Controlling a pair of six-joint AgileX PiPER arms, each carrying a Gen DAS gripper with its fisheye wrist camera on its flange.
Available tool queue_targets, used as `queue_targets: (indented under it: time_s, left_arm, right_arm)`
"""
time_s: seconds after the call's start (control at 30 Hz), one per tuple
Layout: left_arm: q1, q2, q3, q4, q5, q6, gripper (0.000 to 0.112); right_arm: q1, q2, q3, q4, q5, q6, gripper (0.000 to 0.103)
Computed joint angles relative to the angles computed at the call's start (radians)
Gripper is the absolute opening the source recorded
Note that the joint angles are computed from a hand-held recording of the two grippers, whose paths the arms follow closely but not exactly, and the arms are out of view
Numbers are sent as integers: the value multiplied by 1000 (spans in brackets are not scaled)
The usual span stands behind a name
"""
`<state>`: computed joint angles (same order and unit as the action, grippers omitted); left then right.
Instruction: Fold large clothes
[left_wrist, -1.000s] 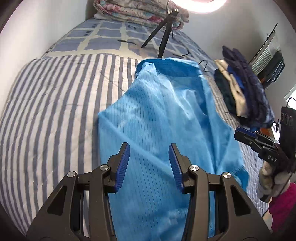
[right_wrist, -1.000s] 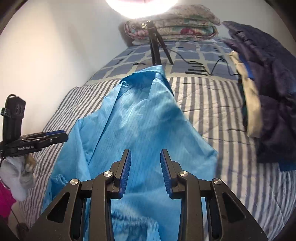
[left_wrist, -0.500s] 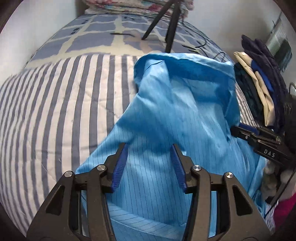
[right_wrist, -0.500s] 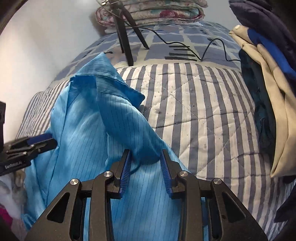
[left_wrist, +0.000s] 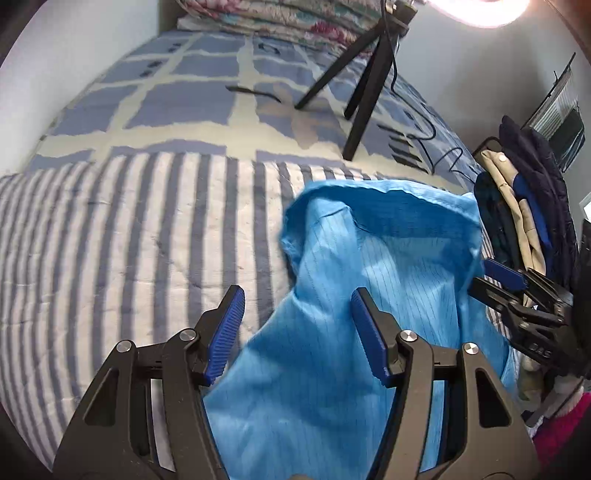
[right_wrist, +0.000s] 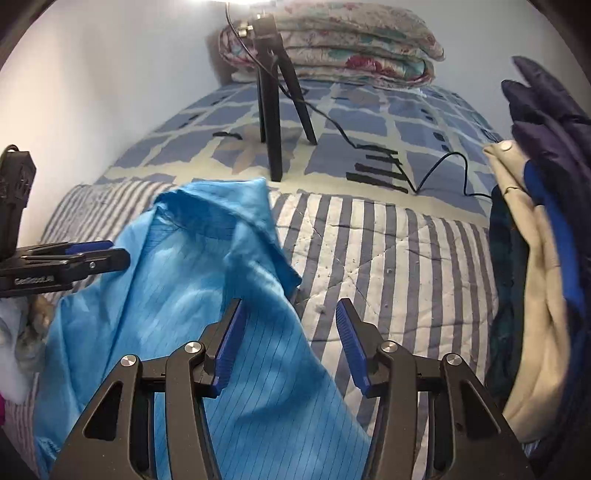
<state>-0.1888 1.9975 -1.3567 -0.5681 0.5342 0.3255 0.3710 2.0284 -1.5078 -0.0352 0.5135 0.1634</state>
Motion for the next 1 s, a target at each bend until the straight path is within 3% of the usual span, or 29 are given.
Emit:
queue_targets:
  time_s: [0.03,0.07,0.13,0.2,0.27,0.37,0.47,0.53,0.83,0.9,1.0]
  left_arm:
    - [-1,16,-16,-4,3,-3,62]
    - [-3,29,-29,-3,6,-9,62]
    - [-11,51,-51,-7,1,-22,52]
    - [-21,76,-76,-18,9,-22,27]
    - [-52,84,-70,23,-26,-50,17]
    - [-110,60,-11,167,-138,-138,13]
    - [-105,52,-15,155,-112,-142,5]
    - [-92,26,-5,118,-90,-127,3]
    - [-127,-274,167,61,-83,-52,1]
    - [-159,-354,212,114,-88,-82,1]
    - [-217,-443,252,239,-75,-170,1]
  right_arm:
    - [-3,30,-37,4,17,-4,49]
    - [-7,40,-50,21,25,-18,38]
    - [-20,69,-88,87,44,-73,5]
    - [-18,101,-122,51,68,-28,5]
    - [-9,137,-153,-16,81,33,3]
    - [-26,145,-129,24,31,32,1]
    - [-45,131,-107,77,15,8,0]
    - [-48,97,-85,52,15,43,0]
    - [-92,-168,107,371,-55,-259,0]
    - [-97,-219,151,484,-50,-381,0]
    - [-89,-273,190,454,-34,-360,0]
